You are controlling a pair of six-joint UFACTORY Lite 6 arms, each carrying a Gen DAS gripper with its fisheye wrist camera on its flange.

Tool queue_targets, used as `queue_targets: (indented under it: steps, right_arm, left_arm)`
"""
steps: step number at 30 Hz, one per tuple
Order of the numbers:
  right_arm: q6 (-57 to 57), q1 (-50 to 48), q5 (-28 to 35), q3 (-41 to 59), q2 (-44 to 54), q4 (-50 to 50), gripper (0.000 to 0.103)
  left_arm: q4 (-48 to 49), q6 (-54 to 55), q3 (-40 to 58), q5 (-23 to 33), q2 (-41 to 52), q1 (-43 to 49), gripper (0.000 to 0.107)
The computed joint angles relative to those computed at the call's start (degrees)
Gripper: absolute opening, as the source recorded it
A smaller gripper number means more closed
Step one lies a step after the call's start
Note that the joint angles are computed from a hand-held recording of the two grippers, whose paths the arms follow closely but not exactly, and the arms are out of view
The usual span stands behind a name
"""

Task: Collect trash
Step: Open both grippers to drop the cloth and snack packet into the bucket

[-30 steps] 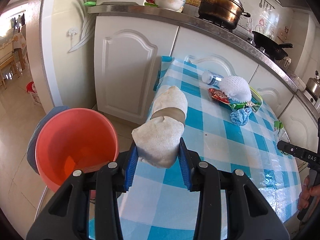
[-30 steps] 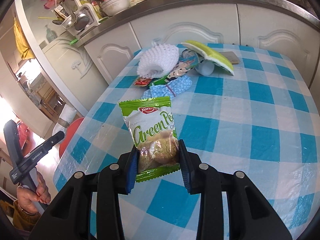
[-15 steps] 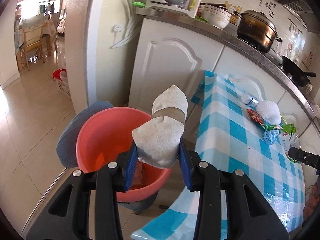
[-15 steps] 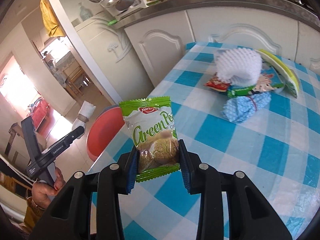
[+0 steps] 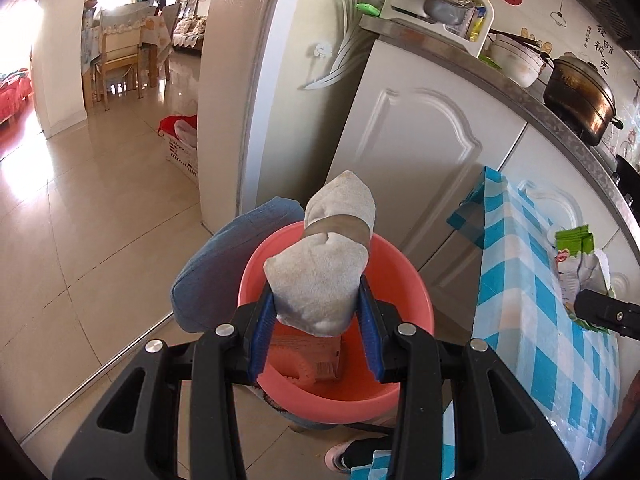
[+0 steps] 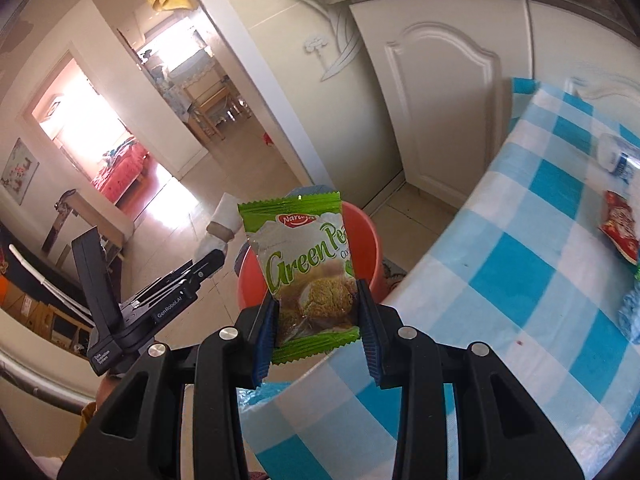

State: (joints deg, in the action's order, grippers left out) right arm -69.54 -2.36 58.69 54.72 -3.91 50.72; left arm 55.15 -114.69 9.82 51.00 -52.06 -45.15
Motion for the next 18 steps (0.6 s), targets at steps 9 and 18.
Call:
queue_targets:
  steps: [9, 18]
  right_arm:
    - [8.73, 14.56, -9.08, 6.6, 11.87, -3.2, 0.038]
    - [13.34, 17.35, -9.91, 10.21, 17.49, -5.21, 0.043]
  left_arm:
    - [7.88, -7.6, 0.46, -13.71, 14.25, 7.72, 0.04]
    - [16.95, -16.27, 2.49, -19.37, 26.32, 10.9, 0.047]
